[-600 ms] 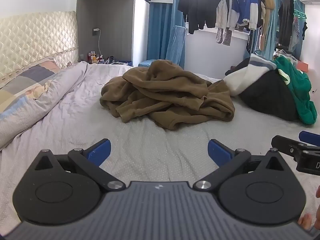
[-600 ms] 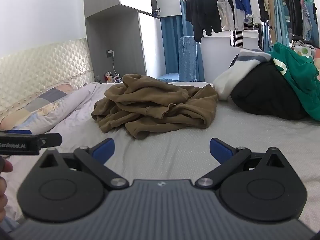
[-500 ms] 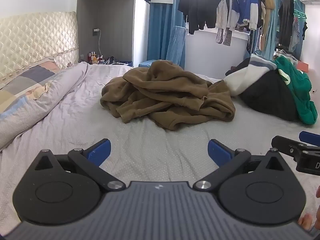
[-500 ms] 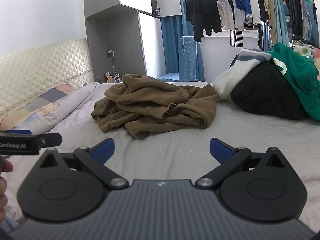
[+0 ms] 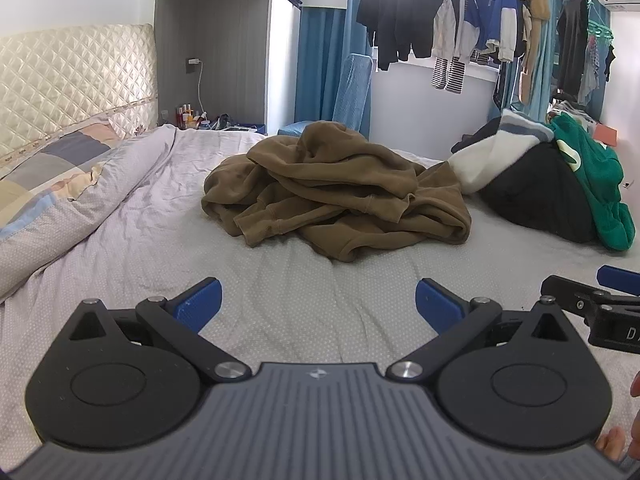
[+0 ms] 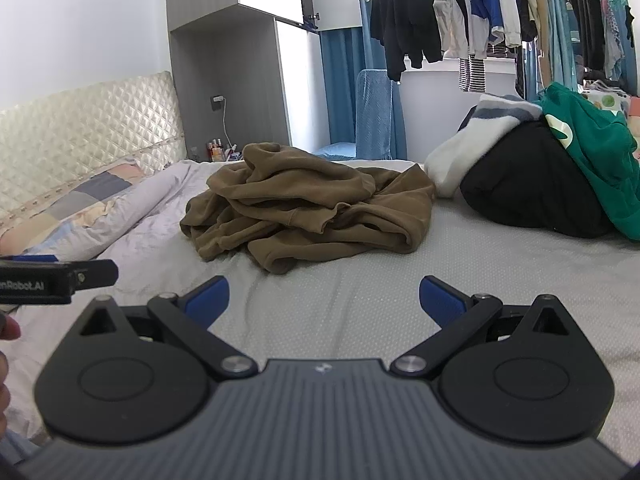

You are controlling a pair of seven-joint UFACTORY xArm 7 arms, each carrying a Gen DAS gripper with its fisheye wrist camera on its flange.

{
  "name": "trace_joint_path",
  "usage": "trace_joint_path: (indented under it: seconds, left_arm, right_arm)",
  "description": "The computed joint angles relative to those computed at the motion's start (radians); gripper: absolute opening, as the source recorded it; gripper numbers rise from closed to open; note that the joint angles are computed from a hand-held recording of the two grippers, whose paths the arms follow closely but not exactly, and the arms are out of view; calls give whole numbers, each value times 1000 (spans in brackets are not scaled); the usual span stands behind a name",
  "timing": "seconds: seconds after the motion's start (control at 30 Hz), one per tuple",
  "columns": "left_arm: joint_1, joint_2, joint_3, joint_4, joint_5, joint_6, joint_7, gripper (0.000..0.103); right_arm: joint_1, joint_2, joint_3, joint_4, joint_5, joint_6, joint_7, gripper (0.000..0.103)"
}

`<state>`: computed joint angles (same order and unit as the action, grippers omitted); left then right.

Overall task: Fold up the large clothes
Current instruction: 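Move both grippers toward the crumpled brown hoodie on the bed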

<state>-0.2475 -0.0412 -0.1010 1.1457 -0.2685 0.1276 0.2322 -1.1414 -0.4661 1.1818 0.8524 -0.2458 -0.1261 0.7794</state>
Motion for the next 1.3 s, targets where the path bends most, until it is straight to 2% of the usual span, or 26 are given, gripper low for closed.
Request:
trace_joint_path:
  seconds: [0.13, 0.47, 0.57, 0.77, 0.9, 1.07, 1.2, 1.23, 1.3]
  left_arm:
    - [-3, 1, 1, -1, -13, -6, 14, 103]
    - [-12, 11, 9, -12, -145, -45, 119, 103]
    - [-8, 8, 6, -28, -138, -70, 108, 103]
    - [-29, -4, 17, -43, -227, -95, 179, 103]
    - [-71, -19, 37, -52, -377, -121, 302, 103]
    - [-66, -52, 31, -83, -308, -134, 225, 103]
    - [-66, -84, 35, -102, -222, -126, 147, 103]
    - [-73, -89, 45, -102, -213, -125, 135, 103]
    - [-128, -96, 95, -92, -269, -109, 176, 103]
  right_arm:
    - [6, -4, -1, 2, -1, 10, 1, 103]
    - [-44, -10, 47, 15, 0, 9, 23, 103]
    - [-64, -13, 64, 17, -8, -5, 19, 103]
    - [-28, 0, 39, 23, -29, 35, -11, 103]
    - [32, 18, -12, 20, -50, 67, -19, 103]
    - [-1, -68, -5, -21, -27, -45, 5, 103]
    - [63, -43, -53, -41, 10, -60, -34, 103]
    - [74, -35, -61, -42, 16, -62, -45, 103]
    - [85, -32, -68, -47, 29, -79, -67, 103]
